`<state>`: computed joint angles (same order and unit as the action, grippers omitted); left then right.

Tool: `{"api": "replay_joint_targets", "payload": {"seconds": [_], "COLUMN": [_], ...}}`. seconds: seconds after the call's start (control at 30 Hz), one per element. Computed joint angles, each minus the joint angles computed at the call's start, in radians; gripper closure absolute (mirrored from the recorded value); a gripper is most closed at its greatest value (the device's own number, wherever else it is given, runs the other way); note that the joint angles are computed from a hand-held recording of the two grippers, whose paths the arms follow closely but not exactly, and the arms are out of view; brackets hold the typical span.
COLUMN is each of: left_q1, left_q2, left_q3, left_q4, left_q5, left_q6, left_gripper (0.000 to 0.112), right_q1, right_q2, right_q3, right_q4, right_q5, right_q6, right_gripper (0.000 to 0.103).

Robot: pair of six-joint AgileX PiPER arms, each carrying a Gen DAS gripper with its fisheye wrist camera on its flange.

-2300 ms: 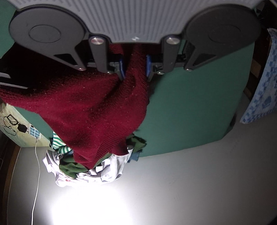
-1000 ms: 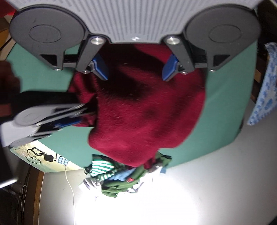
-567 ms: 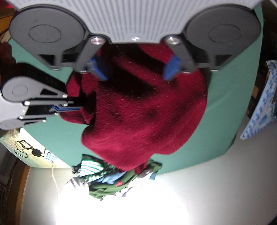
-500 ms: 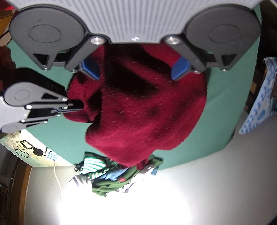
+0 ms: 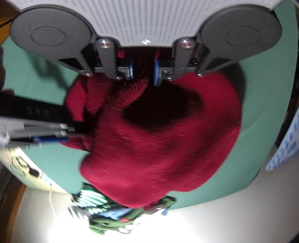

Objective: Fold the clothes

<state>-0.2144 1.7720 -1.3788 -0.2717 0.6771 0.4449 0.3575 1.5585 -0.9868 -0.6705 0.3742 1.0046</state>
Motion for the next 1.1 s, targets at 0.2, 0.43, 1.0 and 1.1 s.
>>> {"api": "replay_joint_targets", "payload": {"seconds": [0.2, 0.43, 1.0, 1.1], "left_q1": [0.071, 0.140, 0.295, 0.326], "left_q2": [0.042, 0.109, 0.051, -0.007], "left_q3": [-0.089, -0.238, -0.155, -0.092], "left_q4": [0.000, -0.013, -0.215, -0.292], "left_q5": [0.025, 0.034, 0.009, 0.067], "left_q6": [0.018, 0.030, 0.368, 0.519], "left_gripper": [0.087, 0.085, 0.044, 0.041], "right_q1": [0.012, 0.143, 0.194, 0.104], "right_q2": [0.079, -0.010, 0.047, 0.081], "right_q3": [-0.067, -0.036, -0.130, -0.151], "right_q4": [0.139, 0.014, -0.312, -0.251], "right_q5": [0.007, 0.008, 0.126, 0.071], "right_q6": [-0.103, -0.045, 0.291, 0.267], "right_gripper": [0.095, 0.100, 0.047, 0.038]}}
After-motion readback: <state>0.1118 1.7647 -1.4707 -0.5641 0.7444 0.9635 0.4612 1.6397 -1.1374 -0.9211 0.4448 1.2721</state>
